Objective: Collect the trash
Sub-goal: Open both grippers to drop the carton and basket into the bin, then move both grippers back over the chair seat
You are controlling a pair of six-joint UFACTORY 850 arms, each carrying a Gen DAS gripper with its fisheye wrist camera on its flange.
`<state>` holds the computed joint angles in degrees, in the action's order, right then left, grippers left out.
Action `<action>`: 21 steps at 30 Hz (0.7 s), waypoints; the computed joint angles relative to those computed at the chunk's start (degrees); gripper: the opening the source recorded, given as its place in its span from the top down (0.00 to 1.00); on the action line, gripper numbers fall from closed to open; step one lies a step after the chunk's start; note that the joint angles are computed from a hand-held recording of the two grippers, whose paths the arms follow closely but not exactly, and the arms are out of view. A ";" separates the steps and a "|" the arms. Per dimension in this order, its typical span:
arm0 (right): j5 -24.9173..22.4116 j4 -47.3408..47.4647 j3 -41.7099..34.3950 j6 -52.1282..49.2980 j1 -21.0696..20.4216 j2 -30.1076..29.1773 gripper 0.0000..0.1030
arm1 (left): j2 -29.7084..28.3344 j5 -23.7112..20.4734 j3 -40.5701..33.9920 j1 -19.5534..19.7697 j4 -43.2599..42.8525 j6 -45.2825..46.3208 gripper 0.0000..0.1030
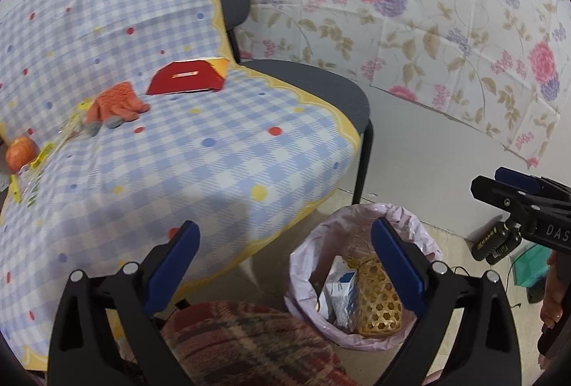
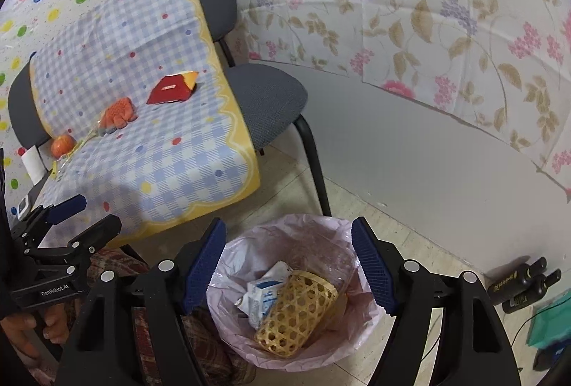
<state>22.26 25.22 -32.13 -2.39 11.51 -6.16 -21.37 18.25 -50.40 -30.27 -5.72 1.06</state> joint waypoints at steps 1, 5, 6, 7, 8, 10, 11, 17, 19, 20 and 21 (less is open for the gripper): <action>-0.57 -0.19 -0.99 -0.84 0.65 -0.22 0.33 | 0.60 -0.18 0.37 0.29 -2.23 1.81 0.09; -2.26 -5.16 -4.80 1.26 2.43 -2.03 0.41 | 3.17 0.36 1.97 2.02 -15.18 13.45 0.09; -2.73 -6.47 -5.99 1.87 2.91 -2.81 0.45 | 3.82 0.87 2.44 2.69 -17.88 16.02 0.09; -3.45 -8.91 -7.69 3.27 3.52 -4.01 0.48 | 4.30 1.24 2.76 3.39 -19.92 17.79 0.09; -4.07 -10.86 -8.81 4.40 3.79 -4.80 0.50 | 4.59 1.44 2.87 3.98 -22.47 20.05 0.09; -5.25 -15.34 -11.55 7.45 4.68 -6.78 0.53 | 5.31 1.87 3.27 5.83 -25.20 21.76 0.09; -5.72 -16.74 -13.15 8.15 5.33 -7.88 0.53 | 5.62 1.77 3.39 6.92 -26.66 22.59 0.09; -7.69 -21.28 -21.56 9.68 8.38 -13.10 0.53 | 7.36 3.42 4.19 12.03 -38.10 31.47 0.09; -8.54 -20.08 -24.73 7.34 9.42 -15.05 0.53 | 7.85 3.95 4.44 14.05 -39.23 32.23 0.09; -8.90 -20.10 -25.81 6.92 9.74 -15.75 0.53 | 7.98 4.19 4.49 15.16 -39.80 32.67 0.09; -9.53 -20.04 -27.44 6.33 10.19 -16.79 0.53 | 7.99 4.43 4.47 16.28 -40.35 33.11 0.09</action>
